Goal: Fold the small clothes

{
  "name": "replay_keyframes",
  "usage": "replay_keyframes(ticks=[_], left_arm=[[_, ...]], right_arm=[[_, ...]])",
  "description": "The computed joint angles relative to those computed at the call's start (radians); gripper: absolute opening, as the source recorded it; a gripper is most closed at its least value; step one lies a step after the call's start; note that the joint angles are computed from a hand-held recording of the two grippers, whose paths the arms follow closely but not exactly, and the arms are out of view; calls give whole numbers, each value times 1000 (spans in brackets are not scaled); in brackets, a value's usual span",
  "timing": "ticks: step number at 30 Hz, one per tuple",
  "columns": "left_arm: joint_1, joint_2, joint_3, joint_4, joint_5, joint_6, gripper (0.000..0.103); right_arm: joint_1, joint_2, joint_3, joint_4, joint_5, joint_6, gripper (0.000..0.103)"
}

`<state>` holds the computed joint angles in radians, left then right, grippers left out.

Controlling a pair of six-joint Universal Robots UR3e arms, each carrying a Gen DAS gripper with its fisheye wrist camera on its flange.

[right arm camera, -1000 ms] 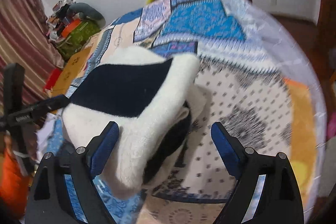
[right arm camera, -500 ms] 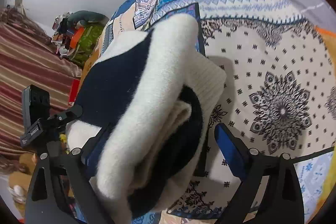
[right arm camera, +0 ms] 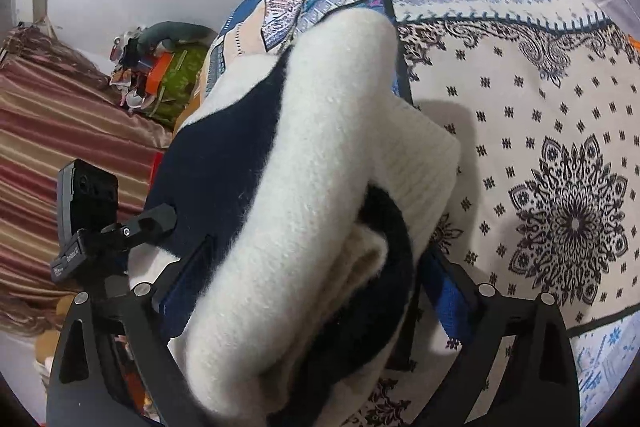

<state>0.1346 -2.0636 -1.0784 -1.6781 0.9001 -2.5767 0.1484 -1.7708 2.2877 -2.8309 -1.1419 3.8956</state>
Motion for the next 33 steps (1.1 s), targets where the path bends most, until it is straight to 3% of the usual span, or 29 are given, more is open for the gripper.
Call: replay_keyframes(ticks=[6, 10, 20, 27, 28, 29, 31, 33], left_arm=[[25, 40, -32, -4, -40, 41, 80], [47, 83, -54, -12, -76, 88, 75], [85, 168, -33, -84, -122, 173, 73], [142, 222, 26, -189, -161, 244, 73], [160, 229, 41, -226, -180, 273, 70], [182, 215, 95, -332, -216, 348, 58], [206, 179, 216, -518, -245, 463, 55], [209, 223, 172, -454, -223, 448, 55]], right_arm=[[-15, -58, 32, -2, 16, -34, 62], [-21, -90, 34, 21, 17, -42, 53], [26, -77, -88, 90, -45, -44, 47], [114, -25, -250, 169, -153, -57, 46], [129, -12, -274, 178, -170, -57, 46], [141, 0, -293, 182, -181, -58, 46], [168, 36, -334, 175, -187, -62, 45], [218, 98, -414, 222, -239, -62, 44]])
